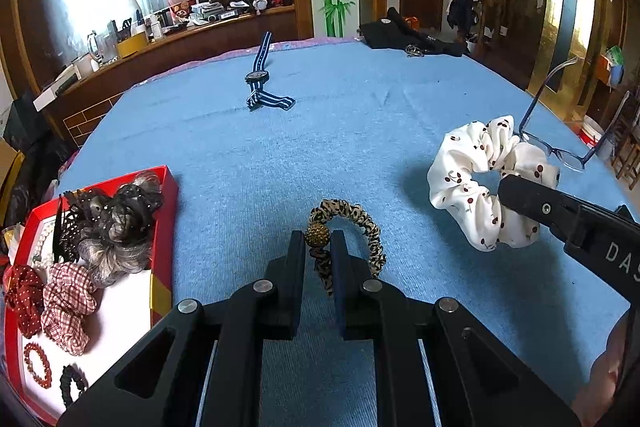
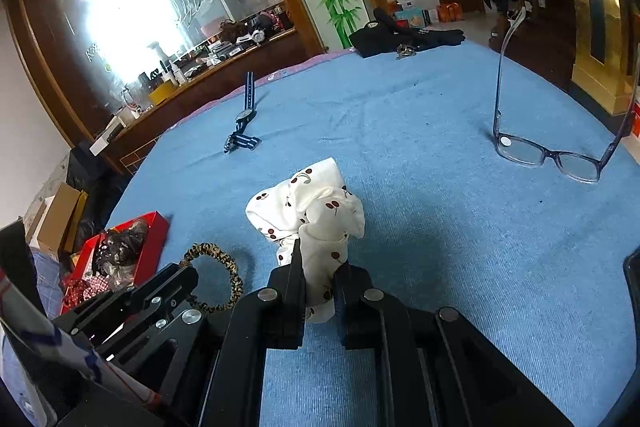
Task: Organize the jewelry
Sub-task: 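Carry the gold bracelet and white scrunchie into the red box and open both tools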
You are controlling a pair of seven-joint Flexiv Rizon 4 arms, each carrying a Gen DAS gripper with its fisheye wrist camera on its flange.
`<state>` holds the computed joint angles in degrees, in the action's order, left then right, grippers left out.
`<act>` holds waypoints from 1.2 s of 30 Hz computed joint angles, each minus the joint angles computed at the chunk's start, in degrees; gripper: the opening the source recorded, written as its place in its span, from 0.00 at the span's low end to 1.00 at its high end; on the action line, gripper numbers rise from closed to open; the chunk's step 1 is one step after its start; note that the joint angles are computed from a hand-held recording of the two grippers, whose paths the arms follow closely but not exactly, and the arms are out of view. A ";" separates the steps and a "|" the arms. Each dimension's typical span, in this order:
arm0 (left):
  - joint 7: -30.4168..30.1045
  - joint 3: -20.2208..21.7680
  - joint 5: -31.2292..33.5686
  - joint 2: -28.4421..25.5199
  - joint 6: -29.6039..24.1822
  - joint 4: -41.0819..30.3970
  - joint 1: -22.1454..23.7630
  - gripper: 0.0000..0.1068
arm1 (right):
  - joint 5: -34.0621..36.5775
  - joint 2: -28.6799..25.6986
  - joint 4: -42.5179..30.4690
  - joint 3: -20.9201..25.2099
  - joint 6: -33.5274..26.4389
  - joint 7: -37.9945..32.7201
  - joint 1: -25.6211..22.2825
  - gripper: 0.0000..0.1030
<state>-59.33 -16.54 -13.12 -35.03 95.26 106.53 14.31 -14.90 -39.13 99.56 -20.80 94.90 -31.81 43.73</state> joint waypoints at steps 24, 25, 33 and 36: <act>-5.38 -15.55 8.66 5.54 6.87 10.78 17.77 0.11 | 0.43 2.82 2.89 0.30 0.73 -2.55 3.53 0.12; -5.92 -16.31 9.22 5.78 7.11 11.17 18.88 0.11 | 0.19 2.81 2.67 0.74 0.61 -2.73 3.34 0.13; -9.71 -21.33 12.84 7.10 7.92 13.08 26.89 0.11 | -2.21 2.52 0.57 2.27 -0.56 -3.50 3.63 0.13; -11.14 -21.10 13.90 7.56 8.95 13.53 28.16 0.11 | -3.26 2.24 -0.45 2.97 -1.19 -3.54 3.52 0.14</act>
<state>-70.47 -37.64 0.77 -27.47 104.21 120.06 42.47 -18.16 -36.89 99.11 -17.83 93.71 -35.35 47.24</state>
